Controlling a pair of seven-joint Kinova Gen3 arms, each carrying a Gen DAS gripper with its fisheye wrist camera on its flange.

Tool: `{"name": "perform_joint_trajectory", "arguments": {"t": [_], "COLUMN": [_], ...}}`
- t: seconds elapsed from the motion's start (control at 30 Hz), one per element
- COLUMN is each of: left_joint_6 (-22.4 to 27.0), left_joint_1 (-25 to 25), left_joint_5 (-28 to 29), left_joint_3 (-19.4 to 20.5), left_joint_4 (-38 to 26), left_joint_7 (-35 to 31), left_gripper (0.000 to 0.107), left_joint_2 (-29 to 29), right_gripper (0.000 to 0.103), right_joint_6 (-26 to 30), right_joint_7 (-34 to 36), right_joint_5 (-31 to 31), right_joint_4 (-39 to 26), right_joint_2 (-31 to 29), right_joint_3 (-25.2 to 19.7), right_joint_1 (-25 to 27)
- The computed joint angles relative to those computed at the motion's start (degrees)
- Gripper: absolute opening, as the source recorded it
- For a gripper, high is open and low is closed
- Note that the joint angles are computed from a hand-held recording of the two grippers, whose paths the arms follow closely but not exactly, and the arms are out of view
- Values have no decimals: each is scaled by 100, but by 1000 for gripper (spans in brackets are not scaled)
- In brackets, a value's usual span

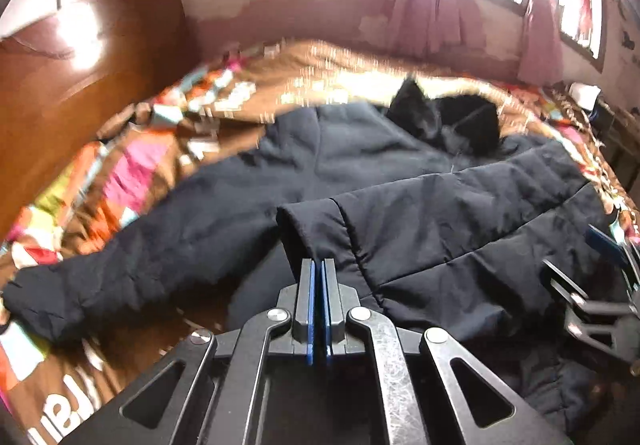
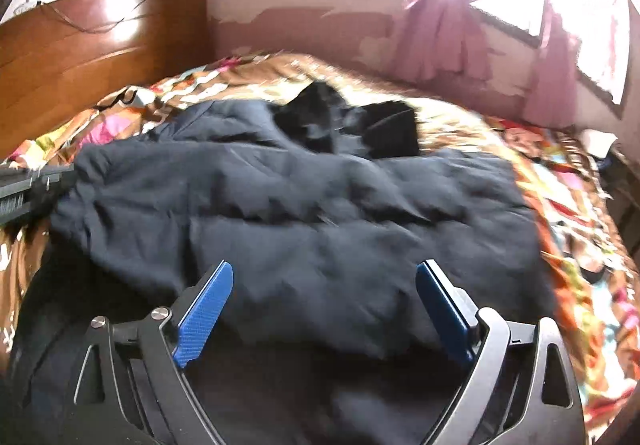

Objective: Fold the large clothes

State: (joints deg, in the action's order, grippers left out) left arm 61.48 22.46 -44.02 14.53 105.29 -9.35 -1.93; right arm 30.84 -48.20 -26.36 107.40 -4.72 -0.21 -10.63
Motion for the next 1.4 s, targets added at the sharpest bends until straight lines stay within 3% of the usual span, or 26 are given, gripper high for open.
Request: {"name": "perform_joint_trajectory", "arguments": {"t": [0.07,0.17,0.3,0.33,0.47,0.5,0.53,0.57,0.63,0.8,0.97,1.07,1.13,1.2,1.3,1.4], "left_joint_6": [-389,-1088,-1791,-1863,-1827,-1708,-1569,-1422,-1235,-1077,-1196,-1662,-2050,-2295,-2486,-2157], "left_joint_1": [-210,-313,-707,-781,-1216,-1360,-1560,-1682,-1856,-2372,-3308,-3555,-3571,-3608,-3836,-4058], "left_joint_5": [173,582,652,734,771,775,777,779,958,1321,1336,1452,1585,1696,1877,1734], "left_joint_3": [-46,-373,-216,-192,101,208,381,464,312,-669,-1233,-1665,-2037,-2271,-2224,-1554], "left_joint_4": [210,570,1086,1190,1721,1838,1928,2020,2271,2797,3021,3190,3301,3330,3393,3268], "left_joint_7": [-7,-14,229,255,868,1030,1197,1342,1355,998,921,766,566,346,96,201], "left_gripper": [4,6,9,14,50,66,75,75,75,75,73,61,43,33,13,8], "left_joint_2": [-50,-244,-619,-747,-1476,-1682,-1864,-2054,-2564,-3508,-3641,-3626,-3527,-3311,-3265,-3359], "right_gripper": [90,94,102,102,102,102,102,102,102,102,102,102,102,102,102,102], "right_joint_6": [-71,-115,-444,-581,-1213,-1362,-1449,-1473,-1557,-1802,-1942,-2105,-2162,-2182,-2210,-2197], "right_joint_7": [-466,-917,-540,-506,-911,-915,-825,-643,-352,-439,-94,204,337,517,678,736], "right_joint_5": [451,898,396,359,833,828,729,540,241,335,-5,-307,-444,-618,-782,-852], "right_joint_4": [-80,-161,-5,56,399,487,538,573,650,771,844,924,945,949,955,941], "right_joint_2": [235,622,893,944,889,863,854,829,781,742,742,753,763,779,804,830], "right_joint_3": [-306,-347,-739,-778,-496,-581,-743,-799,-848,-807,-882,-980,-1036,-1107,-1178,-1222], "right_joint_1": [20,-160,266,270,-249,-196,-36,47,124,24,108,184,234,314,382,427]}}
